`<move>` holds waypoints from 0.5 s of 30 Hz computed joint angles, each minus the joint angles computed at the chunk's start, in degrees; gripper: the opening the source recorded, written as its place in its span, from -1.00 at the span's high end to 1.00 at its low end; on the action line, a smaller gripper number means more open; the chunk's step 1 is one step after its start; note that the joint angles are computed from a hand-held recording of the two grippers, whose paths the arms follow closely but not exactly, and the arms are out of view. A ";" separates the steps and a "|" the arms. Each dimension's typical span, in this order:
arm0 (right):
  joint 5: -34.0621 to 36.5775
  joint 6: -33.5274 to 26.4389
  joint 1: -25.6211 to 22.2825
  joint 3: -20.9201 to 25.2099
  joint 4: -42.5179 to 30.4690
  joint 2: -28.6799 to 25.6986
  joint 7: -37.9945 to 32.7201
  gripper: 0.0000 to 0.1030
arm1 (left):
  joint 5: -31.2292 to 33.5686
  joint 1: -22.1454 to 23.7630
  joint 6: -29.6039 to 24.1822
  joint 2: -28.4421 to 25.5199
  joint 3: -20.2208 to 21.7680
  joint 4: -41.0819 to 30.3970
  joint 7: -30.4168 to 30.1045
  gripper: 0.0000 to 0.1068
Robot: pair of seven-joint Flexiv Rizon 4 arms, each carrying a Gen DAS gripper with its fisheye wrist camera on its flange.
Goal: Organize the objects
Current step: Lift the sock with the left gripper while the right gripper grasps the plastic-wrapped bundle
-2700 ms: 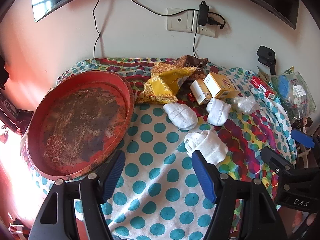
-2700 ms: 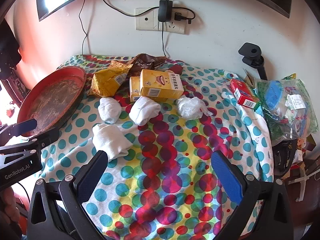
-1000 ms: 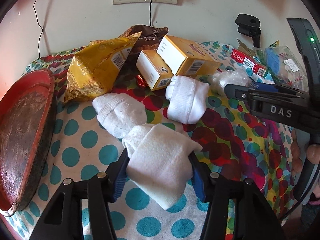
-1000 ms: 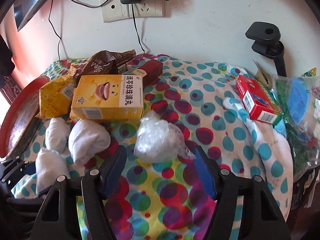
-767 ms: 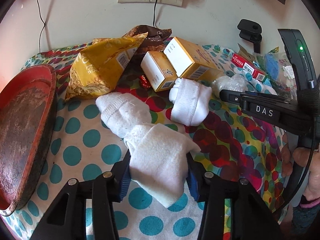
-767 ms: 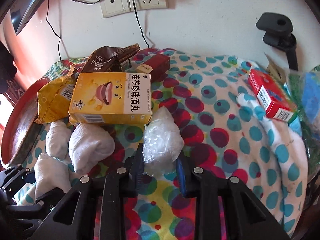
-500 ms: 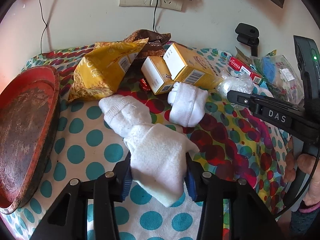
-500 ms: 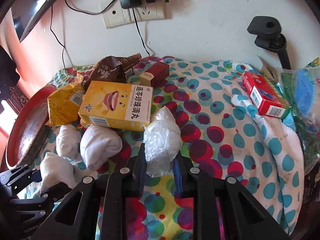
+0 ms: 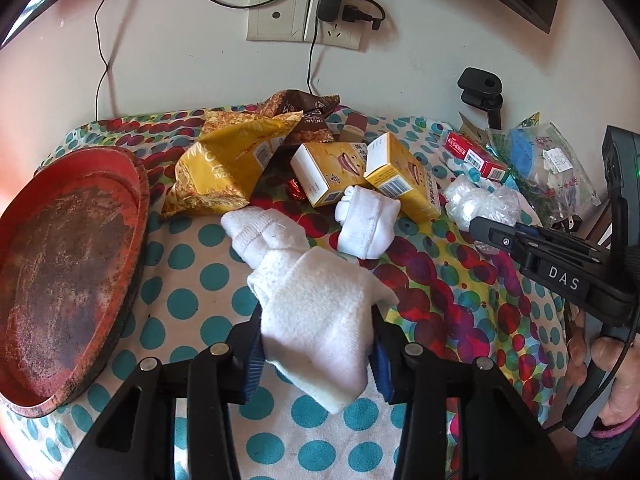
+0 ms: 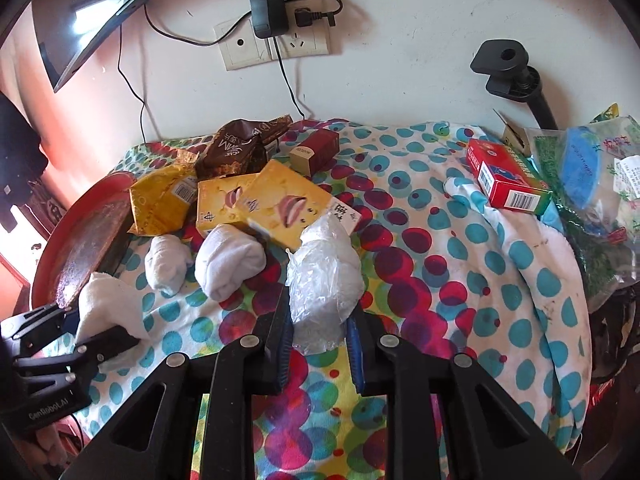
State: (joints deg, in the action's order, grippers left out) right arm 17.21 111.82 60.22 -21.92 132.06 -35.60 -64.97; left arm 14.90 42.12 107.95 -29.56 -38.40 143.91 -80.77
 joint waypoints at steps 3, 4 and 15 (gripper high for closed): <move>0.88 0.23 1.58 -0.86 0.73 0.57 -0.04 0.58 | 0.82 2.70 0.34 1.43 -1.14 0.70 0.26 0.17; 1.15 0.48 1.89 -0.90 0.99 0.73 0.00 0.58 | 1.01 3.43 0.55 2.00 -1.21 0.89 0.39 0.17; 3.02 0.78 4.28 -0.82 2.08 1.53 0.88 0.58 | 1.24 18.14 -1.00 5.78 -6.72 1.05 3.22 0.17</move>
